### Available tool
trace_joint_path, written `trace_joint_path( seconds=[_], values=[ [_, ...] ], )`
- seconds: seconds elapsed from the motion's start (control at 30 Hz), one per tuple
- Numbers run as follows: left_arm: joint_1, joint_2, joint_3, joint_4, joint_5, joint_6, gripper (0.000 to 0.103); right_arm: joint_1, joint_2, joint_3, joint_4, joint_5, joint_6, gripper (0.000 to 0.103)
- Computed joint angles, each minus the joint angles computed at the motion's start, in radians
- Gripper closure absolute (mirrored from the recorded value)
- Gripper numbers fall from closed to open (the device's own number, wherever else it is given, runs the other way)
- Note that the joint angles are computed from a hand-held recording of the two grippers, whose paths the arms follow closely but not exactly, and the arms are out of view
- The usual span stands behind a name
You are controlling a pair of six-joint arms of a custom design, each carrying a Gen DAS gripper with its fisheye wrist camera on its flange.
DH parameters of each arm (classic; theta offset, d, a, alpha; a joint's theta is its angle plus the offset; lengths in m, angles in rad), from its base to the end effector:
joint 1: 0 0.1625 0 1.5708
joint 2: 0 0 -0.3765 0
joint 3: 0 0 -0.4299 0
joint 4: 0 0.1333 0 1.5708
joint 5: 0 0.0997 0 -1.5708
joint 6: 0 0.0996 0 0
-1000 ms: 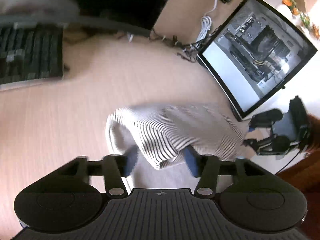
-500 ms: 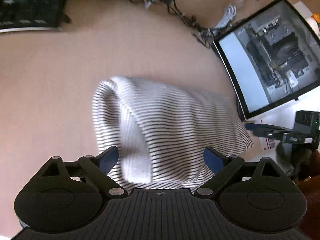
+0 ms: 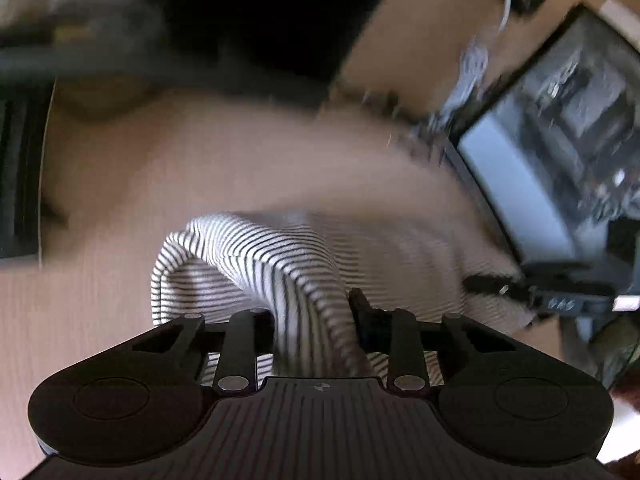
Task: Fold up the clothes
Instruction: 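Grasp the shirt edge with both grippers and fold it over toward the collar, then release the shirt with both grippers and lay the folded body flat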
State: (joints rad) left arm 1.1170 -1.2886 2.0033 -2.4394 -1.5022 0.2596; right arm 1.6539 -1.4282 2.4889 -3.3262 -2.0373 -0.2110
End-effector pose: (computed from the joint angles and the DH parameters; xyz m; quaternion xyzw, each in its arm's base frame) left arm -0.1122 -0.5497 0.1594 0.3455 0.9347 -0.0798 0.0266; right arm 0.1211 -0.3882 0.1555 0.0562 -0.9165 0.3166 0.2381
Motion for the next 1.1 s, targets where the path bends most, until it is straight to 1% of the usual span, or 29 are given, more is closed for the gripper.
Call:
trace_joint_path(
  seconds=[0.07, 0.17, 0.3, 0.4, 0.47, 0.5, 0.6, 0.67, 0.73, 0.77, 0.8, 0.83, 0.87, 0.9, 0.93, 0.97, 1.0, 1.03, 1.07, 1.1],
  values=[
    [-0.014, -0.028, 0.013, -0.008, -0.013, 0.016, 0.073, 0.002, -0.027, 0.005, 0.003, 0.019, -0.024, 0.084],
    [-0.026, -0.089, 0.052, 0.018, -0.021, 0.019, 0.073, 0.001, -0.077, 0.036, 0.008, 0.051, -0.044, 0.084],
    [-0.031, -0.161, 0.122, 0.039, -0.017, 0.000, 0.073, -0.003, -0.126, 0.076, 0.026, 0.072, -0.040, 0.084],
    [-0.021, -0.166, 0.158, 0.031, 0.022, -0.020, 0.073, -0.029, -0.102, 0.081, 0.018, 0.075, -0.029, 0.084],
    [-0.009, -0.148, 0.165, 0.030, 0.054, -0.066, 0.073, -0.051, -0.065, 0.080, 0.007, 0.063, -0.042, 0.084],
    [-0.005, -0.147, 0.169, 0.031, 0.058, -0.076, 0.073, -0.051, -0.040, 0.082, -0.006, 0.037, -0.051, 0.083],
    [0.005, -0.155, 0.183, 0.039, 0.053, -0.085, 0.073, -0.066, -0.017, 0.093, -0.050, 0.040, -0.079, 0.082],
    [0.011, -0.161, 0.192, 0.044, 0.050, -0.090, 0.073, -0.067, -0.026, 0.093, -0.040, 0.036, -0.074, 0.080],
    [0.007, -0.172, 0.200, 0.063, 0.067, -0.080, 0.070, -0.052, 0.004, 0.082, -0.059, 0.010, -0.090, 0.078],
    [0.001, -0.180, 0.203, 0.072, 0.079, -0.075, 0.065, -0.037, 0.012, 0.076, -0.058, -0.017, -0.092, 0.071],
    [-0.006, -0.192, 0.205, 0.084, 0.093, -0.072, 0.062, -0.020, 0.020, 0.070, -0.056, -0.045, -0.093, 0.064],
    [-0.014, -0.214, 0.209, 0.095, 0.114, -0.066, 0.055, -0.003, 0.024, 0.061, -0.049, -0.076, -0.094, 0.059],
    [-0.021, -0.243, 0.216, 0.096, 0.127, -0.061, 0.050, 0.010, 0.022, 0.061, -0.047, -0.100, -0.097, 0.051],
    [-0.028, -0.272, 0.224, 0.094, 0.136, -0.057, 0.048, 0.023, 0.017, 0.067, -0.068, -0.117, -0.111, 0.045],
    [-0.035, -0.301, 0.230, 0.091, 0.145, -0.053, 0.043, 0.036, 0.012, 0.074, -0.092, -0.133, -0.127, 0.043],
    [-0.035, -0.322, 0.233, 0.082, 0.128, -0.054, 0.035, 0.044, 0.006, 0.077, -0.114, -0.133, -0.138, 0.039],
    [-0.034, -0.338, 0.233, 0.071, 0.098, -0.059, 0.031, 0.051, -0.001, 0.080, -0.135, -0.132, -0.148, 0.032],
    [-0.032, -0.354, 0.233, 0.058, 0.069, -0.065, 0.025, 0.060, -0.008, 0.081, -0.155, -0.128, -0.150, 0.028],
    [-0.030, -0.369, 0.233, 0.045, 0.040, -0.072, 0.019, 0.064, -0.014, 0.081, -0.170, -0.115, -0.154, 0.023],
    [-0.024, -0.365, 0.229, 0.032, -0.006, -0.084, 0.016, 0.063, -0.016, 0.077, -0.178, -0.090, -0.159, 0.020]
  ],
)
